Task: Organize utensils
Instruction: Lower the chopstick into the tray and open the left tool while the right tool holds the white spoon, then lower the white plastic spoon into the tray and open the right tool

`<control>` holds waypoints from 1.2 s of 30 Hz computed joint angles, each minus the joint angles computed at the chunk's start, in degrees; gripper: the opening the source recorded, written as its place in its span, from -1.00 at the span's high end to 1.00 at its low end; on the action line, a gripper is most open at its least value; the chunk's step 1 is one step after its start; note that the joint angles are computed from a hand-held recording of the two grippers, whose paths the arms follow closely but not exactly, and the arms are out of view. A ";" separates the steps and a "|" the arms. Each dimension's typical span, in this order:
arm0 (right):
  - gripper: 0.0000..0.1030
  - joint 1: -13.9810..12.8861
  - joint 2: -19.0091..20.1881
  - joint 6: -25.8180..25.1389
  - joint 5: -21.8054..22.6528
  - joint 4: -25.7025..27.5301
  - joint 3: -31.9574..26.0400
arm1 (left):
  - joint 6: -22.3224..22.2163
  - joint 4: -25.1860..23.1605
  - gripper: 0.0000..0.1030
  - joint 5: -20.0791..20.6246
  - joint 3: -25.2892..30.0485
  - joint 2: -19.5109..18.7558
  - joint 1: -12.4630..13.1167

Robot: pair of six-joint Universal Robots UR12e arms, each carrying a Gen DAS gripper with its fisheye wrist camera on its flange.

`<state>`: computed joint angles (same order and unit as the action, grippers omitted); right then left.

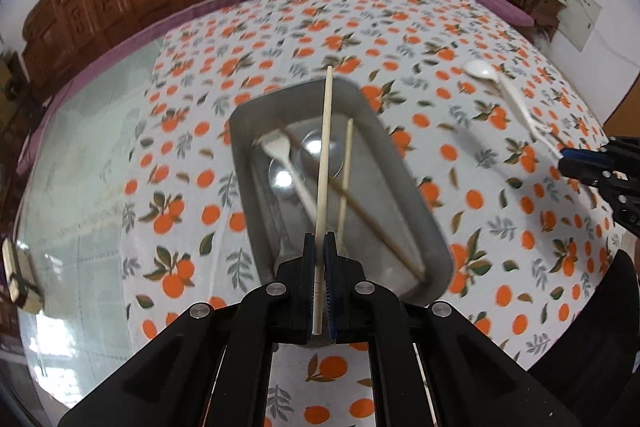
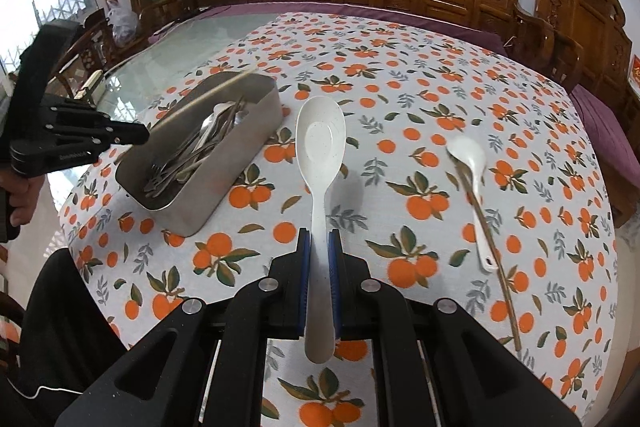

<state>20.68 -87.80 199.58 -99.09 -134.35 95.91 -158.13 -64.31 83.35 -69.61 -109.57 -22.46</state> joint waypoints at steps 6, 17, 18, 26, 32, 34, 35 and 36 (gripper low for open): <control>0.79 0.46 0.91 -0.44 0.19 0.45 -1.21 | -1.69 -1.37 0.92 1.58 -0.10 -0.82 0.20; 0.79 1.53 2.56 -0.87 0.90 0.42 -3.51 | -2.29 -0.86 0.91 -0.84 -0.21 -1.04 0.84; 0.79 1.62 2.75 -0.98 0.91 0.48 -3.72 | -2.30 -0.36 0.91 -1.43 -0.53 -0.74 1.00; 0.79 2.27 4.89 -1.81 1.88 0.33 -6.16 | -2.78 6.83 0.36 -3.49 -4.57 3.03 2.70; 0.79 2.92 7.23 -3.05 2.69 0.40 -9.12 | -6.02 12.17 0.13 -4.73 -8.01 6.00 4.76; 0.79 3.07 7.96 -3.50 2.96 0.62 -10.03 | -7.57 14.77 -0.18 -5.55 -9.39 6.92 5.51; 0.79 3.17 8.36 -3.74 3.06 0.71 -10.53 | -8.32 15.68 -0.18 -5.91 -9.92 7.31 5.86; 0.79 3.30 8.94 -3.97 3.28 0.82 -11.27 | -8.75 16.02 -0.21 -5.98 -10.14 7.57 6.10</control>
<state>23.99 -78.86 195.61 -95.81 -133.53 84.64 -166.88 -48.29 77.37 -79.75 -102.01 -16.36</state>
